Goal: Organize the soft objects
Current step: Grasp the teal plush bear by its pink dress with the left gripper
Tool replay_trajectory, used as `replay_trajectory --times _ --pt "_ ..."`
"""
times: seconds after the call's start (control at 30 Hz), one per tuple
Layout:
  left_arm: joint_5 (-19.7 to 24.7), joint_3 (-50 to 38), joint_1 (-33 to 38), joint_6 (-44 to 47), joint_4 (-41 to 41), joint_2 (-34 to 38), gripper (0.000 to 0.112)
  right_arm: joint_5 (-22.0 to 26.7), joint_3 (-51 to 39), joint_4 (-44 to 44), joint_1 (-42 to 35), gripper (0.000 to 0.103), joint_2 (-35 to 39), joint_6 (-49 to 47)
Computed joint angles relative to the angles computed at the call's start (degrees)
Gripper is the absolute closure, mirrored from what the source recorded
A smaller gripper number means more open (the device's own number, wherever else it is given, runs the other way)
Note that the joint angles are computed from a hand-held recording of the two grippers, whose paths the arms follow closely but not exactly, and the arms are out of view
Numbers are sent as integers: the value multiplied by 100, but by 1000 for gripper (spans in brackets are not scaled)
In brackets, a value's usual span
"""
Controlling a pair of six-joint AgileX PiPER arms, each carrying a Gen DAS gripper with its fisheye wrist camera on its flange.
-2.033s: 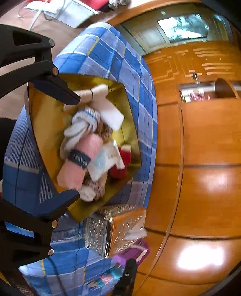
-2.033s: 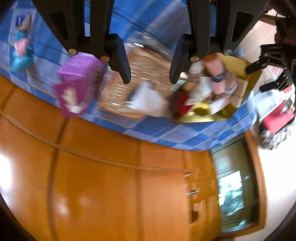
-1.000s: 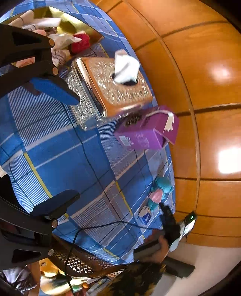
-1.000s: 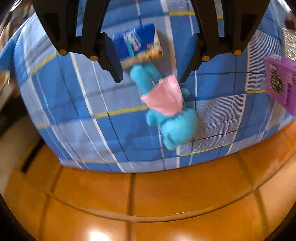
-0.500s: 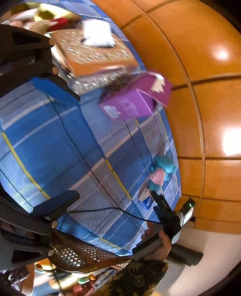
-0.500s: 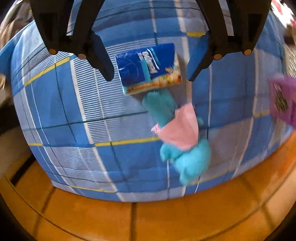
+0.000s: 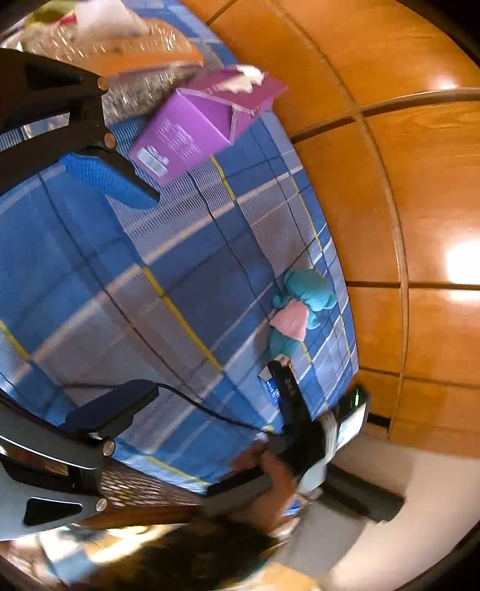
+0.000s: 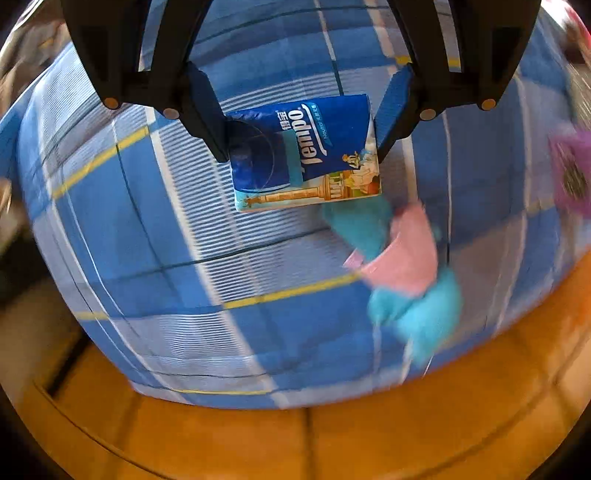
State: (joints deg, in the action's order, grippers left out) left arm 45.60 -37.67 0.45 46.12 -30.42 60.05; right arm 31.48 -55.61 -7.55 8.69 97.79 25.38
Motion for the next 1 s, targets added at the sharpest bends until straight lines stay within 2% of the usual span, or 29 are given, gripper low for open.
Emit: replay_trajectory --times 0.1,0.2,0.3,0.47,0.53,0.7,0.83,0.93,1.0 --pt "-229 -415 -471 -643 -67 781 18 -340 323 312 -469 28 -217 380" --pt "-555 -832 -910 -1279 -4 1505 18 -708 573 593 -804 28 -501 358" --pt "-883 -1321 -1306 -1931 237 2220 19 -754 609 879 -914 28 -526 156" --pt "-1133 -2297 -1740 -2654 386 3385 23 -845 742 793 -917 28 -708 366" --pt "-1205 -2756 -1936 -3026 547 3826 27 -873 811 1053 -1078 28 -856 79" --pt "-1140 -3784 -2218 -3820 828 4806 28 -1051 893 1266 -1138 28 -976 -112" --pt "-1041 -4517 -2407 -4388 1043 5433 28 -1081 879 1839 -1253 28 -916 -682" --pt "-1041 -5052 -2589 -5015 1593 5850 25 -1123 883 1980 -1263 28 -911 -843" --pt "-830 -5499 -2669 -5576 2141 6216 24 -1144 877 1902 -1207 28 -906 -808"
